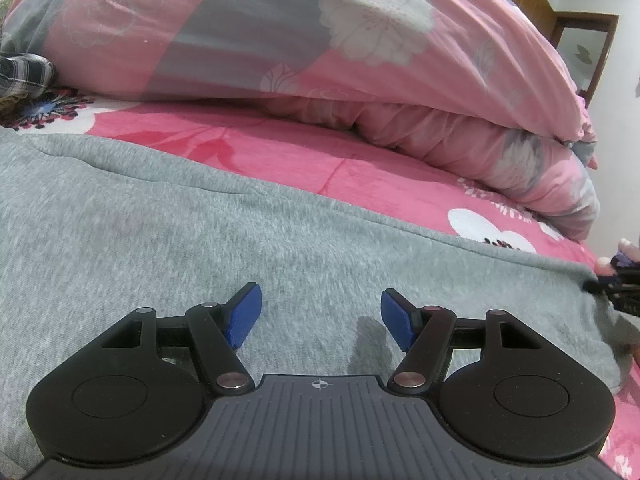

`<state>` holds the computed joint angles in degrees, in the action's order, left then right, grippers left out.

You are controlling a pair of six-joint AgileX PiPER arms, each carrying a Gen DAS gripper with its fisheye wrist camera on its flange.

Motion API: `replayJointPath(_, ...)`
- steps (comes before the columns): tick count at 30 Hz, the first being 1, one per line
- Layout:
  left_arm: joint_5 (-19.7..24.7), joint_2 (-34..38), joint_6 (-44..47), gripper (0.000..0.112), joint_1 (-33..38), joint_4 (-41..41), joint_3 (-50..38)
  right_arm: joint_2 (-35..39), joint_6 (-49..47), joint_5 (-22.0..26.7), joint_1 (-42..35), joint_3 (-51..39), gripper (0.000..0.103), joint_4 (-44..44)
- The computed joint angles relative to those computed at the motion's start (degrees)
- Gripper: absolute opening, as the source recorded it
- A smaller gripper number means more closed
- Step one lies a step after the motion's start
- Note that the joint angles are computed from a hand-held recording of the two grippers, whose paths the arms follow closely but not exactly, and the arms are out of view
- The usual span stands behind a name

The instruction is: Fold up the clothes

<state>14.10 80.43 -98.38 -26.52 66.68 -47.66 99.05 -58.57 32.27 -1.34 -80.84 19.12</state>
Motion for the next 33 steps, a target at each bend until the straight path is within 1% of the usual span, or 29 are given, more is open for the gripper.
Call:
replayJointPath(2, 0.1, 0.0, 0.0, 0.067, 0.0, 0.1, 0.0, 1.4, 3.2, -3.6, 1.4, 0.1, 0.007, -2.9)
replayJointPath(4, 0.1, 0.0, -0.1, 0.067, -0.1, 0.2, 0.0, 4.2, 8.7, -5.2, 2.4, -0.7, 0.008, -7.3)
replayJointPath(6, 0.1, 0.0, -0.1, 0.067, 0.0, 0.3, 0.1, 7.0, 14.1, -6.5, 3.1, -1.6, 0.011, -11.2)
replayJointPath(7, 0.0, -0.1, -0.1, 0.067, 0.0, 0.3, 0.1, 7.6, 15.0, -8.1, 2.8, -1.4, 0.014, -10.3)
replayJointPath(8, 0.0, -0.1, -0.1, 0.067, 0.0, 0.3, 0.1, 8.3, 17.9, -7.4, 2.1, -2.9, 0.025, -9.4)
replayJointPath(9, 0.0, -0.1, -0.1, 0.067, 0.0, 0.3, 0.2, 9.0, 21.0, -6.5, 1.3, -4.6, 0.045, -8.8)
replayJointPath(10, 0.0, -0.1, -0.1, 0.067, 0.0, 0.3, 0.2, 9.8, 23.7, -5.2, 0.5, -6.5, 0.053, -7.6)
replayJointPath(11, 0.0, -0.1, -0.1, 0.067, 0.0, 0.3, 0.2, 10.4, 25.2, -1.7, -1.5, -9.1, 0.060, -4.1)
replayJointPath(12, 0.0, -0.1, 0.0, 0.067, 0.0, 0.2, 0.1, 11.4, 26.9, 2.4, -3.7, -12.2, 0.060, -0.8)
replayJointPath(13, 0.0, 0.0, 0.1, 0.067, 0.0, 0.0, 0.1, 11.9, 29.3, 5.4, -5.9, -14.7, 0.060, 2.5)
replayJointPath(16, -0.1, 0.0, 0.2, 0.067, 0.1, 0.0, 0.1, 8.7, 31.3, 9.2, -12.4, -14.9, 0.063, 12.8)
replayJointPath(18, 0.0, -0.1, -0.2, 0.067, 0.0, 0.5, 0.2, 3.3, 31.0, 8.7, -16.0, -10.4, 0.068, 19.0)
replayJointPath(19, -0.2, -0.3, -1.1, 0.067, 0.0, 1.3, 0.4, -0.3, 30.8, 9.5, -18.2, -7.2, 0.069, 22.5)
replayJointPath(20, -0.4, -0.6, -2.1, 0.068, 0.0, 2.3, 0.6, -2.9, 31.8, 10.5, -19.7, -5.0, 0.069, 24.0)
replayJointPath(23, -0.4, -1.1, -4.4, 0.070, -0.5, 5.0, 1.0, -11.8, 33.9, 12.1, -24.7, 6.9, 0.070, 30.0)
replayJointPath(24, 0.1, -1.3, -4.6, 0.070, -0.9, 5.3, 0.9, -14.6, 34.7, 13.2, -26.8, 10.3, 0.070, 31.8)
replayJointPath(26, 2.5, -1.7, -2.8, 0.070, -2.1, 3.1, 0.1, -18.7, 33.9, 13.0, -28.7, 19.0, 0.070, 39.3)
replayJointPath(29, 7.8, -2.1, 2.6, 0.070, -5.3, -2.6, -2.7, -24.1, 32.1, 8.6, -25.0, 27.3, 0.070, 44.7)
replayJointPath(31, 12.3, -1.6, 9.8, 0.070, -8.4, -8.2, -6.3, -27.8, 30.0, 5.8, -20.2, 30.4, 0.070, 47.6)
replayJointPath(33, 16.2, -0.1, 15.6, 0.070, -11.3, -12.1, -10.6, -31.0, 28.2, 4.8, -15.0, 30.7, 0.070, 47.8)
